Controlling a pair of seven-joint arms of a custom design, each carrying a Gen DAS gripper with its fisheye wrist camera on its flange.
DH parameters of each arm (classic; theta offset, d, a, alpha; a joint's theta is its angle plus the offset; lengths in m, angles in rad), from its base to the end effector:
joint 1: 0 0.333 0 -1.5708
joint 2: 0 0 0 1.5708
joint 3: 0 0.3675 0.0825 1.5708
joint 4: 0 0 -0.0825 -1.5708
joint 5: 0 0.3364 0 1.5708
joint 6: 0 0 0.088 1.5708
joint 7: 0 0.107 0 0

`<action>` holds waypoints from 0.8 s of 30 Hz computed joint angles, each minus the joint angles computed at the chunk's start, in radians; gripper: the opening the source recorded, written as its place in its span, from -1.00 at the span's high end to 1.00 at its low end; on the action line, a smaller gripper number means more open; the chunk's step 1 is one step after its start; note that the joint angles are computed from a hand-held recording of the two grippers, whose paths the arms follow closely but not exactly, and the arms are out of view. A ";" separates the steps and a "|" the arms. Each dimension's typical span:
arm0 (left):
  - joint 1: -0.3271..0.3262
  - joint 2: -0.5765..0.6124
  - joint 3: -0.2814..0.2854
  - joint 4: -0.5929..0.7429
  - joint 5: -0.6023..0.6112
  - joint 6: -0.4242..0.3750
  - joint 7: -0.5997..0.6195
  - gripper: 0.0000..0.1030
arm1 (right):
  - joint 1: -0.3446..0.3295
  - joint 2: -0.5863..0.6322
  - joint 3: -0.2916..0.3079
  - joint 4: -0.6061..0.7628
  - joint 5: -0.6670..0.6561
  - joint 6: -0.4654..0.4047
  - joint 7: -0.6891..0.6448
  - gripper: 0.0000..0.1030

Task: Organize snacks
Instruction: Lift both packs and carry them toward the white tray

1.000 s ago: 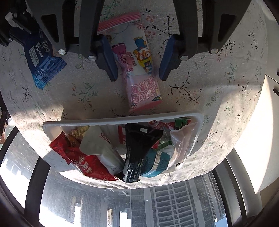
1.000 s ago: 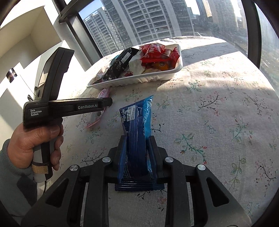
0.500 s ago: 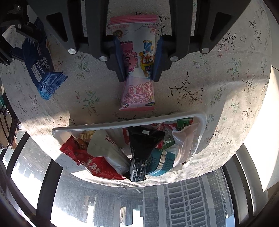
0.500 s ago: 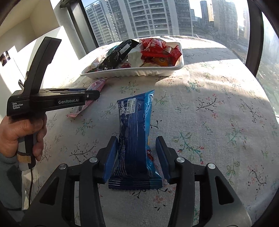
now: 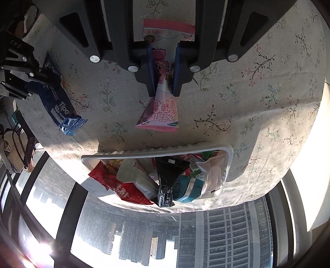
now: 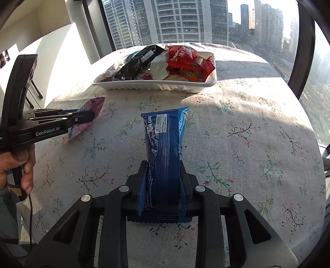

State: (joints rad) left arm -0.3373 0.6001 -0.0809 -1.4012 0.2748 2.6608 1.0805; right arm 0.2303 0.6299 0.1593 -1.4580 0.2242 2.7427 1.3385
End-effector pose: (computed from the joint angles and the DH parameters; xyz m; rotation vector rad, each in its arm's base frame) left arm 0.6896 -0.2953 0.4940 -1.7884 1.9738 -0.7890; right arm 0.7094 0.2446 0.4578 -2.0513 1.3864 -0.3194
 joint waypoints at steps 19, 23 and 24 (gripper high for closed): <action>0.024 0.021 -0.001 0.144 -0.080 -0.056 0.090 0.03 | -0.022 0.135 0.028 0.389 0.095 -0.111 -0.033 0.53; -0.007 0.008 0.004 0.091 -0.025 -0.076 0.049 -0.91 | -0.013 0.182 0.020 0.443 0.092 -0.158 -0.011 0.53; -0.004 0.015 -0.008 0.092 -0.030 -0.083 0.057 -0.82 | -0.013 0.186 0.021 0.441 0.094 -0.163 -0.007 0.53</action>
State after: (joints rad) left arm -0.3413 0.6153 -0.0892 -1.3092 0.2450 2.5782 1.1372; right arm 0.2173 0.8156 0.1800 -1.0172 0.3185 2.5799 1.3319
